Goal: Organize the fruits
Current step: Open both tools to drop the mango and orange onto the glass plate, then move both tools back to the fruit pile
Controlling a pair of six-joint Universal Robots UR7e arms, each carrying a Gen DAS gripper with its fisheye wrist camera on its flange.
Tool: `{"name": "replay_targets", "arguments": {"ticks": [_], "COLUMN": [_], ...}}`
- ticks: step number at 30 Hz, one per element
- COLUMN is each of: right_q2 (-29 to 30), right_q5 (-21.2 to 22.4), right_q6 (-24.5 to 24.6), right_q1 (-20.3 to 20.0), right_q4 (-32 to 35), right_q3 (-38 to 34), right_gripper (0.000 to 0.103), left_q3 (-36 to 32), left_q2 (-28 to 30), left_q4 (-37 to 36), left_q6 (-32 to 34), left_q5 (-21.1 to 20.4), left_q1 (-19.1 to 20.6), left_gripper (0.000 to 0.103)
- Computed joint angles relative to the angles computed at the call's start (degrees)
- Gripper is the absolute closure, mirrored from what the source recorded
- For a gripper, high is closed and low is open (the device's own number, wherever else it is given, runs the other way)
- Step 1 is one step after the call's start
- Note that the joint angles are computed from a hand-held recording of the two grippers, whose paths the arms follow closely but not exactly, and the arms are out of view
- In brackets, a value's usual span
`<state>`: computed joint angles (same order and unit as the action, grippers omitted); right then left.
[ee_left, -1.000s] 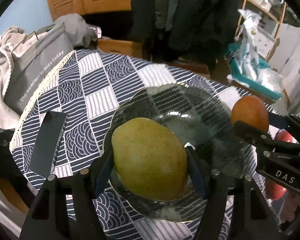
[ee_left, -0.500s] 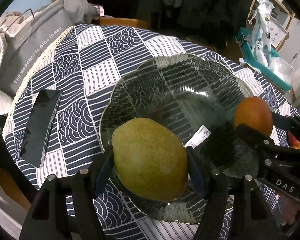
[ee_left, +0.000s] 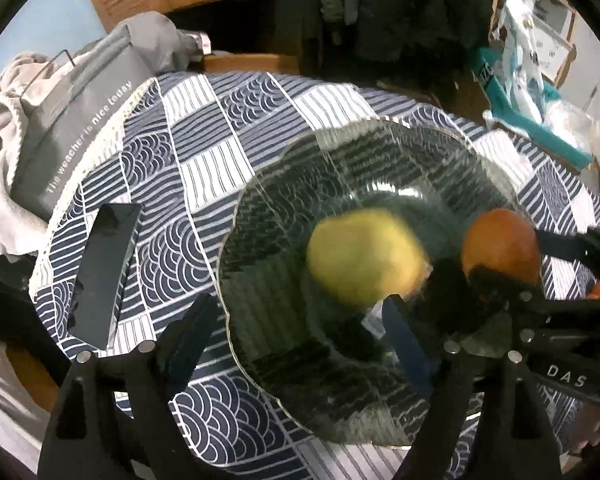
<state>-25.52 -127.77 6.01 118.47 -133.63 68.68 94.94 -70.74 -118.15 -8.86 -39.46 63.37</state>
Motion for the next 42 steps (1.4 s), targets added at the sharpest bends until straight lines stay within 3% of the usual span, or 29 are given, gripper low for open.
{"name": "replay_targets", "arguments": {"ticks": [10,18,26,32,42], "right_q2": [-2.18,-4.17,-6.75,-9.45,-14.01], "right_q5": [0.86,-4.20,-7.37,-9.85,-15.30], "right_q6": [-0.93,-0.91,-0.64,0.21,-0.33], "right_q1": [1.12,2.53,3.61,4.59,6.51], "right_q4": [-6.88,-10.26,-12.68,-14.89,-19.29], "right_q3": [1.86,3.48,5.91,8.71,13.80], "right_gripper": [0.034,0.030,0.030,0.029,0.025], "left_q3": [0.71,1.02,4.17,4.57,6.71], "left_q2": [-1.46,-2.61,-4.74,-4.79,-6.24], "left_q4": [-0.43,-1.51,-11.02,-11.68,-17.66], "left_q6": [0.58,1.13,7.02,7.82,12.32], "left_q5": [-0.27,-3.55,-5.26,-4.81,-10.65], "left_q1": [-1.19,-2.80,-5.69,-7.20,-9.38], "left_gripper": [0.017,0.014,0.001,0.001,0.001]}}
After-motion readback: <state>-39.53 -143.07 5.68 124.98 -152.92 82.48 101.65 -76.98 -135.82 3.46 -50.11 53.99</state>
